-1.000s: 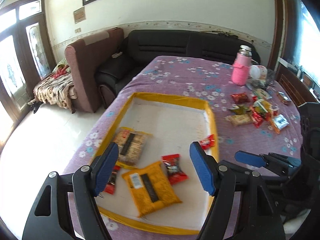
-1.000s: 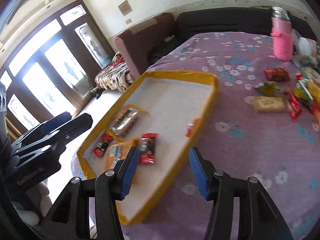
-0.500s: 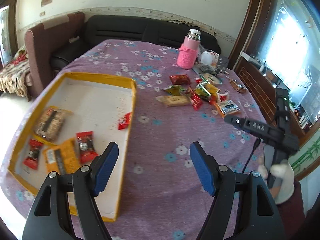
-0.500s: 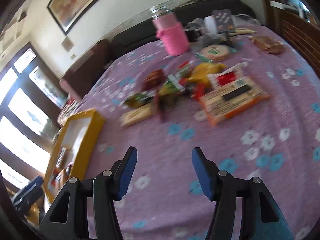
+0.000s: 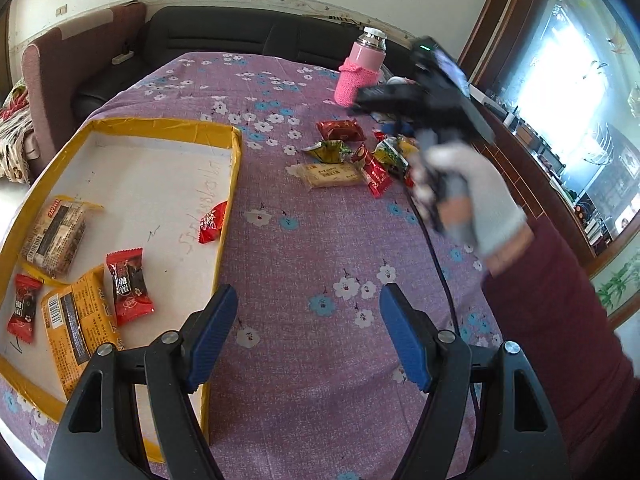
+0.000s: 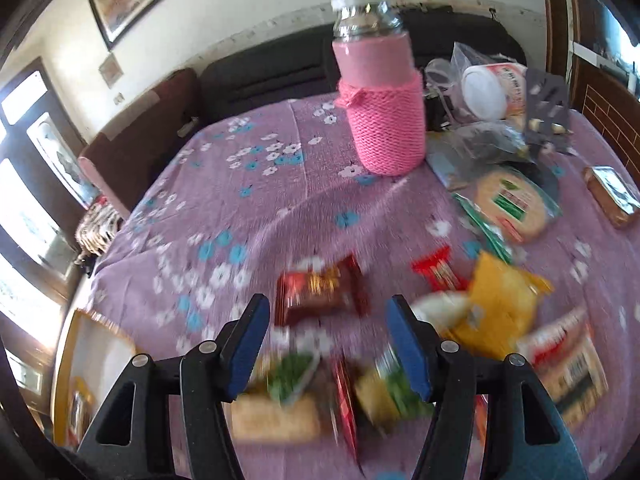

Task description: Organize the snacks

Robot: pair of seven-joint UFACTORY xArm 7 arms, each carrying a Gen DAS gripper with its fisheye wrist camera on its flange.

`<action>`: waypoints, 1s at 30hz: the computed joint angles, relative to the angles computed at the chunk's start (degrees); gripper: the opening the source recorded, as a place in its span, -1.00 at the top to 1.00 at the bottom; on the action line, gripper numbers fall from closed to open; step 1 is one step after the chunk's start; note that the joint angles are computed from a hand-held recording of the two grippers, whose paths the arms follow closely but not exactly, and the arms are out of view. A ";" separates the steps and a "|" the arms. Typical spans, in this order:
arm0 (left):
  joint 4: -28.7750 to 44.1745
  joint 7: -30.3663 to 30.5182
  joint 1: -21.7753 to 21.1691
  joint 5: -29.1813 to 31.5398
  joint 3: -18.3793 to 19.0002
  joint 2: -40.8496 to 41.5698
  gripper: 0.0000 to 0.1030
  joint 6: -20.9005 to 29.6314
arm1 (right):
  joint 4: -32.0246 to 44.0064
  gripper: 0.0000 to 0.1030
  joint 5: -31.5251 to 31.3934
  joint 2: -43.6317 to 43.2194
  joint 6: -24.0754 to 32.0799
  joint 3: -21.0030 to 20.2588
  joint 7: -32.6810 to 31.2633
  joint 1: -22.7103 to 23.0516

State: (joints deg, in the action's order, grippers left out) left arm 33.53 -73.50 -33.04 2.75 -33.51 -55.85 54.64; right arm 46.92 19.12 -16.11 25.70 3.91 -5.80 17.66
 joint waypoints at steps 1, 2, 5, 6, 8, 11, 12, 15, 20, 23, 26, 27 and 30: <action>-0.37 0.10 -0.30 -0.15 0.18 -0.13 -0.43 -0.15 | 1.75 -0.22 -1.59 2.14 -0.16 1.01 2.14 -0.76; -0.77 0.31 -0.68 -0.35 0.41 -0.21 -0.43 -0.45 | 3.85 -0.22 -4.27 4.66 -0.35 2.28 4.84 -1.58; -2.00 0.84 -1.49 -0.76 1.13 -0.56 -0.43 -1.27 | 9.84 -0.21 -15.65 11.22 2.87 5.43 13.62 -3.11; -2.43 0.98 -1.69 -0.84 1.42 -0.91 -0.43 -1.42 | 10.83 -0.19 -19.59 12.42 4.16 5.96 16.07 -2.97; -3.31 0.89 -1.81 -0.88 1.80 -2.11 -0.43 -1.40 | 10.32 -0.15 -23.39 12.03 6.17 6.22 17.49 -2.01; -4.45 0.85 -1.90 -1.02 2.39 -4.20 -0.43 -0.86 | 6.10 -0.11 -20.41 6.61 9.34 5.39 11.39 -0.18; -4.88 0.63 -1.86 -1.18 2.52 -5.00 -0.43 -0.77 | 4.09 -0.10 -18.05 3.97 11.35 4.77 8.32 0.57; -5.77 0.41 -2.10 -1.88 2.68 -6.53 -0.43 -1.15 | -3.48 -0.11 -13.17 -5.53 16.40 2.32 0.14 2.04; -5.52 0.02 -2.05 -2.42 1.62 -7.17 -0.43 -1.18 | -12.24 -0.06 -4.36 -22.06 30.58 -7.90 -12.15 2.85; -5.07 -0.04 -2.08 -3.10 1.64 -5.99 -0.45 -2.40 | -17.18 -0.33 1.06 -33.14 29.11 -12.70 -16.63 -3.24; -4.17 0.42 -2.13 -3.55 1.27 -2.94 -0.45 -4.67 | -20.17 -0.34 -0.35 -37.74 28.33 -13.46 -18.31 -8.22; -3.69 0.27 -2.07 -3.60 0.93 -1.87 -0.45 -5.15 | -20.52 -0.34 0.21 -38.13 30.43 -14.63 -18.92 -8.44; -2.08 -0.13 -2.19 -3.38 -0.15 1.40 -0.45 -6.24 | -22.71 -0.34 3.94 -40.31 30.27 -15.06 -20.95 -7.72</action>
